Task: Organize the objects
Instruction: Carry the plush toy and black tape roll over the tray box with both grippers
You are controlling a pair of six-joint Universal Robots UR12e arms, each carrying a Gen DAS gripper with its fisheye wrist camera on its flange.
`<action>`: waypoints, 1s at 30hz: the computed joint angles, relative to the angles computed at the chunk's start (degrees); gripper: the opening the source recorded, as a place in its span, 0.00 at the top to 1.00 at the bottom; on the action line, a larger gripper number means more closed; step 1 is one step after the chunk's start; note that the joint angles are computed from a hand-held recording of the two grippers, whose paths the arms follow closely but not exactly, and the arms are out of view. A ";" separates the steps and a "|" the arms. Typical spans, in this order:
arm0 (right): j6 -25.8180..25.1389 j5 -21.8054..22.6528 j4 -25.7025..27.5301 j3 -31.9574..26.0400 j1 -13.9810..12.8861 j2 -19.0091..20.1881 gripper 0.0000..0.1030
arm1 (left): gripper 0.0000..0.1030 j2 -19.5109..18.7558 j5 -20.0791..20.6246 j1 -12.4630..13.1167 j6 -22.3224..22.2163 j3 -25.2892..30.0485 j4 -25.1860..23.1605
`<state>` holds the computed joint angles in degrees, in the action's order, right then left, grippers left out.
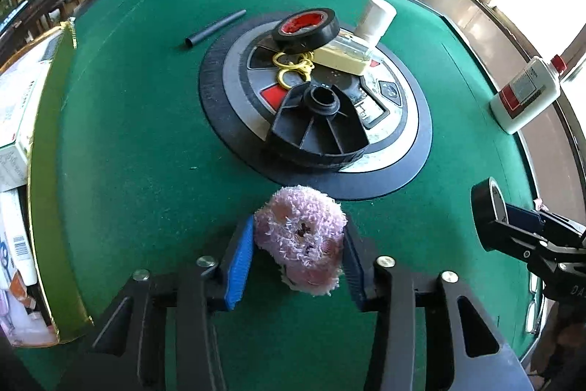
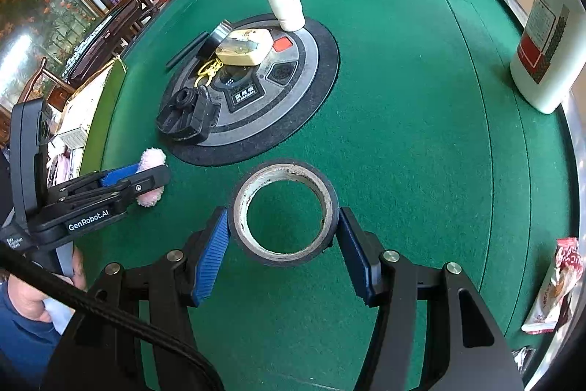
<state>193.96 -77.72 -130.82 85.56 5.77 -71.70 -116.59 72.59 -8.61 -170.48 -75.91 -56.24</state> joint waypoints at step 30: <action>-4.05 2.26 -0.22 -5.13 8.03 2.87 0.44 | 0.67 11.29 -5.51 8.11 -1.26 -10.71 5.64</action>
<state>189.91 -75.46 -131.04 80.43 13.81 -68.83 -105.30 67.07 -0.50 -171.74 -86.63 -50.61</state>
